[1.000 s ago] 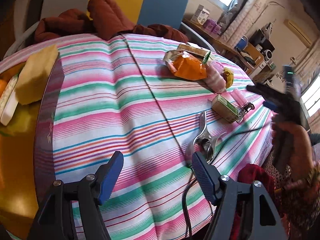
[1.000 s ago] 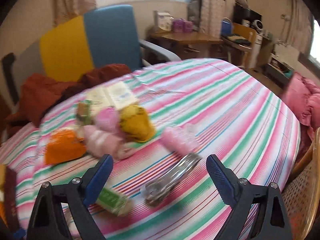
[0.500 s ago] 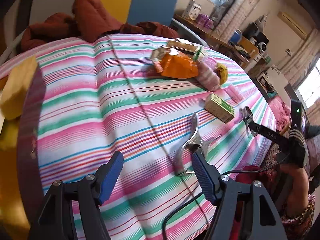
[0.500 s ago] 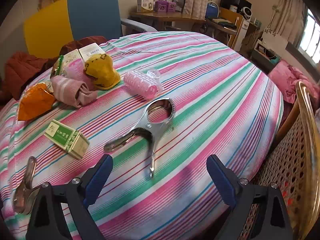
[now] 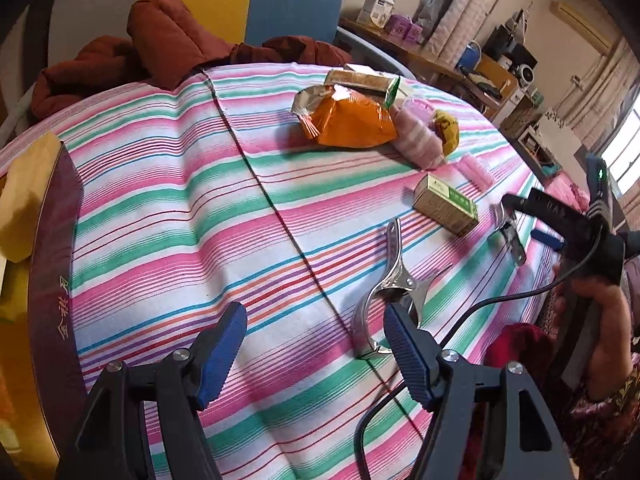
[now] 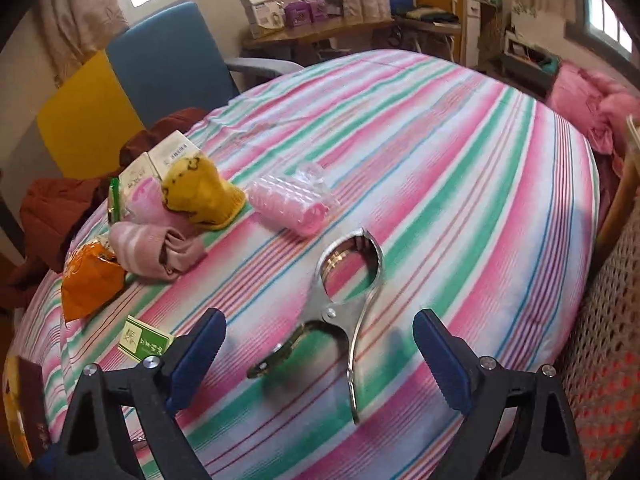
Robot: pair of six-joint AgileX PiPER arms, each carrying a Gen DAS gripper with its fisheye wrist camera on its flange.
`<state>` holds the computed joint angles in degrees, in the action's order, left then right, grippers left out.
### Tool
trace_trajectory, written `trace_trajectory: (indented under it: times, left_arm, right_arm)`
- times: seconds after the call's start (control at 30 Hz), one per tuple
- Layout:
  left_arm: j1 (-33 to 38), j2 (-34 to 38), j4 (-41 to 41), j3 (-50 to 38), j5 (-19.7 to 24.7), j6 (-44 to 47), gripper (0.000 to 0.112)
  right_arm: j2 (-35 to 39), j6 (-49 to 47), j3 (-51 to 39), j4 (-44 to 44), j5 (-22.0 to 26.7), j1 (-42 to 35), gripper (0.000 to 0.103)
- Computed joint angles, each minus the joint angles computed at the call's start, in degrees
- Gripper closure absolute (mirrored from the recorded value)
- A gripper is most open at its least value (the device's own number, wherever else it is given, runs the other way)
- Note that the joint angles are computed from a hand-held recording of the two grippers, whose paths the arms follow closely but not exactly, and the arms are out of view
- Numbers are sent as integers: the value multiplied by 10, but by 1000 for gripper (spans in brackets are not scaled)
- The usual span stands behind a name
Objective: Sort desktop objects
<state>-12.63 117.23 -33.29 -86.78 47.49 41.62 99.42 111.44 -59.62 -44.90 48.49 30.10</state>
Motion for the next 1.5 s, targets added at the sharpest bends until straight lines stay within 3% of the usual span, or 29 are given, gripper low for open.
trace_trajectory:
  times: [0.27, 0.43, 0.53, 0.67, 0.77, 0.83, 0.93, 1.13, 1.23, 1.37, 1.43, 1.5]
  left_arm:
    - [-47, 26, 53, -24, 2, 11, 41]
    - [-81, 43, 107, -36, -46, -14, 43]
    - [-89, 36, 113, -10, -105, -9, 54]
    - [-68, 19, 103, 21, -141, -22, 84]
    - [-41, 13, 96, 31, -146, -22, 85]
    - [-13, 21, 72, 20, -122, -19, 85]
    - [13, 21, 39, 25, -103, -9, 83]
    - [37, 21, -23, 36, -83, 32, 82]
    - [40, 19, -44, 44, -86, 50, 79]
    - [34, 23, -43, 35, -73, 50, 65]
    - [28, 32, -32, 21, -64, 46, 64]
    - [29, 39, -26, 6, -48, 42, 64]
  right_arm:
    - [-11, 17, 16, -6, -5, 12, 10]
    - [-32, 35, 37, -6, 3, 24, 9]
    - [-39, 39, 42, 1, 15, 30, 9]
    - [-42, 33, 45, 6, 6, 39, 9]
    - [-36, 30, 41, -12, 9, 51, 11]
    - [-29, 9, 29, -24, 12, 50, 20]
    - [-13, -40, 9, -33, 4, 33, 25]
    - [38, -155, -17, 67, -59, -48, 25]
    - [59, -183, -46, 81, -35, -33, 26]
    - [54, -191, -52, 110, -101, -7, 25]
    - [45, -203, -38, 134, -170, -2, 18]
    - [38, -232, -29, 167, -216, 2, 17]
